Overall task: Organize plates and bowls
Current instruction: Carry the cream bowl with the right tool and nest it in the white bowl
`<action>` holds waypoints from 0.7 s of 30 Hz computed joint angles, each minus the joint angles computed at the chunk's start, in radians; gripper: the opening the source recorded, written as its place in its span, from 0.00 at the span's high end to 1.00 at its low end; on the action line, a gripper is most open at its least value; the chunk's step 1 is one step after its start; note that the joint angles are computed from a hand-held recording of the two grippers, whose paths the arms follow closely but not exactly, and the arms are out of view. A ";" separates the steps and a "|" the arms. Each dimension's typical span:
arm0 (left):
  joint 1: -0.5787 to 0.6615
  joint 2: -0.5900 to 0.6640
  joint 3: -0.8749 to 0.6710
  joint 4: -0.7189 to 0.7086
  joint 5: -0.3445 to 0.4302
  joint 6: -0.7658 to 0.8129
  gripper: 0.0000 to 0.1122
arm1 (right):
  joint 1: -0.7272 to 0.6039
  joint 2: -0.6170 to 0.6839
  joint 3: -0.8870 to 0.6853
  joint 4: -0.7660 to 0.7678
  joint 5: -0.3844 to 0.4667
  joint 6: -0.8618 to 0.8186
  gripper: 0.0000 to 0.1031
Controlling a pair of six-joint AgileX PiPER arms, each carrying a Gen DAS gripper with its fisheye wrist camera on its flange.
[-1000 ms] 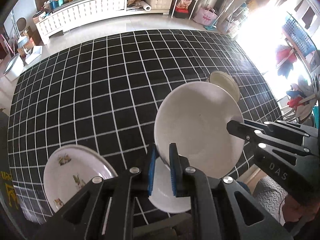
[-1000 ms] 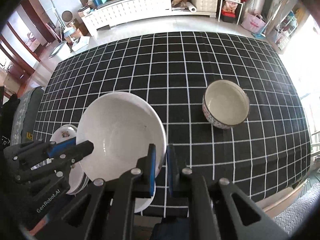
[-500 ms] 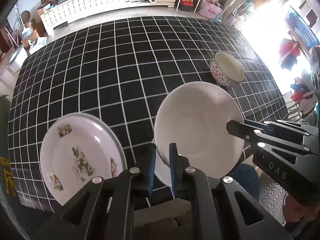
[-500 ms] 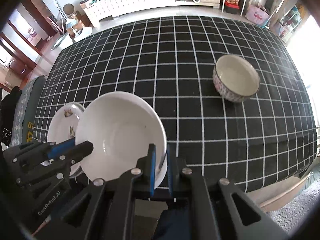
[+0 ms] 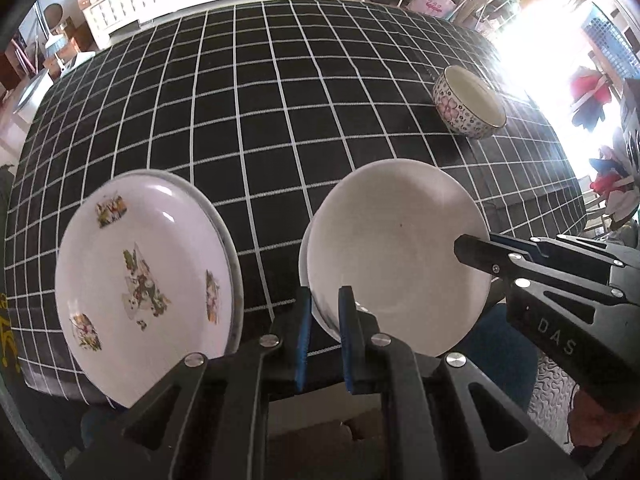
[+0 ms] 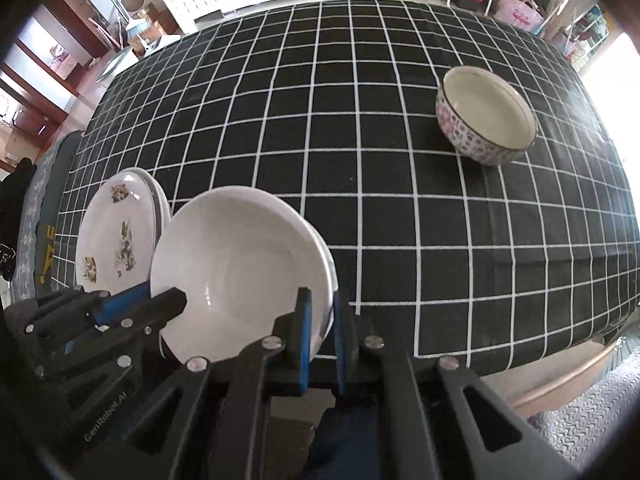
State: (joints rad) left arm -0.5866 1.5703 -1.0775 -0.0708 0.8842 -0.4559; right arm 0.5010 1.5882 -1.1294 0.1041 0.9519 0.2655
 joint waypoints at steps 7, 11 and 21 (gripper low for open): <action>0.000 0.036 0.001 -0.013 -0.021 0.000 0.90 | -0.003 0.015 0.016 0.014 -0.012 -0.010 0.87; 0.002 0.041 0.008 -0.010 -0.032 -0.009 0.90 | 0.005 0.023 0.018 0.007 -0.020 -0.007 0.87; 0.011 0.025 0.023 -0.033 -0.047 -0.006 0.89 | -0.035 0.003 0.033 0.064 -0.022 -0.031 0.87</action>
State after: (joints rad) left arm -0.5754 1.5951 -1.0542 -0.1035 0.8376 -0.4622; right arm 0.4655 1.5913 -1.0966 0.1681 0.9295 0.2346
